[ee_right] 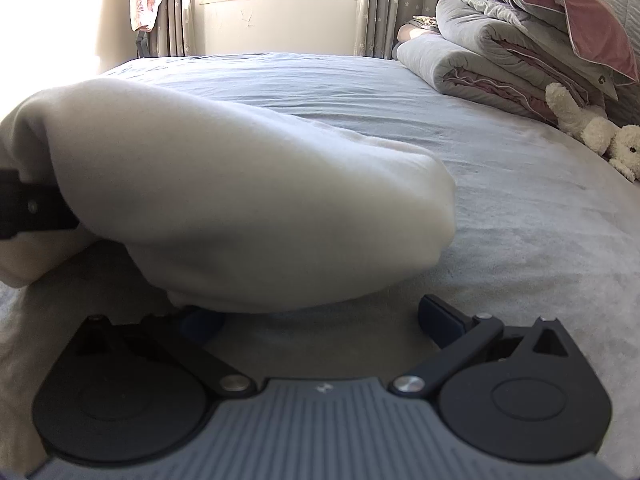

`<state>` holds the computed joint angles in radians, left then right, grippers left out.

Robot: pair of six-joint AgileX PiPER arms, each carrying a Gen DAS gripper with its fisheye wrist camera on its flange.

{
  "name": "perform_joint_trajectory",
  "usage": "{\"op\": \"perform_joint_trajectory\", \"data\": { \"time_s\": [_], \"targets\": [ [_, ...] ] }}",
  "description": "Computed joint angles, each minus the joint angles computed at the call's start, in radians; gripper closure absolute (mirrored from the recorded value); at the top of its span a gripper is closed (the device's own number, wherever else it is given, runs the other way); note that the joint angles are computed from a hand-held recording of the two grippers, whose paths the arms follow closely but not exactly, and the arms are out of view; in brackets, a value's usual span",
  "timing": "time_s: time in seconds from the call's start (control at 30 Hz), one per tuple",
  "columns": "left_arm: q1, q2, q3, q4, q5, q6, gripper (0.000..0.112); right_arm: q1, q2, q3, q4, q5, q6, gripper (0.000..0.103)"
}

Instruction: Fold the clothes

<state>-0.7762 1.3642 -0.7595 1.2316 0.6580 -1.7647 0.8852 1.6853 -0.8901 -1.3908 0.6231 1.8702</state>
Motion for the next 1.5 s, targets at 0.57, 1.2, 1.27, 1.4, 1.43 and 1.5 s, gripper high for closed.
{"op": "perform_joint_trajectory", "data": {
  "time_s": [0.57,1.2,1.27,1.4,1.43,1.5],
  "targets": [
    [0.066,-0.008,-0.060,-0.118,-0.138,0.161,0.041,-0.157,-0.189,0.049,0.142,-0.295,-0.429,0.074],
    [-0.118,0.061,-0.144,-0.062,0.010,0.180,0.037,-0.210,-0.458,0.153,-0.042,-0.441,-0.203,0.090],
    [-0.127,0.087,-0.165,-0.050,0.019,0.170,0.036,-0.218,-0.469,0.160,-0.048,-0.434,-0.182,0.087],
    [-0.131,0.144,-0.193,-0.007,0.012,0.185,0.062,-0.261,-0.475,0.177,-0.047,-0.458,-0.128,0.057],
    [-0.127,0.154,-0.200,-0.012,0.005,0.193,0.078,-0.267,-0.473,0.179,-0.056,-0.454,-0.114,0.052],
    [-0.106,0.147,-0.207,-0.043,-0.006,0.181,0.088,-0.284,-0.471,0.182,-0.022,-0.459,-0.143,0.052]
  ]
}}
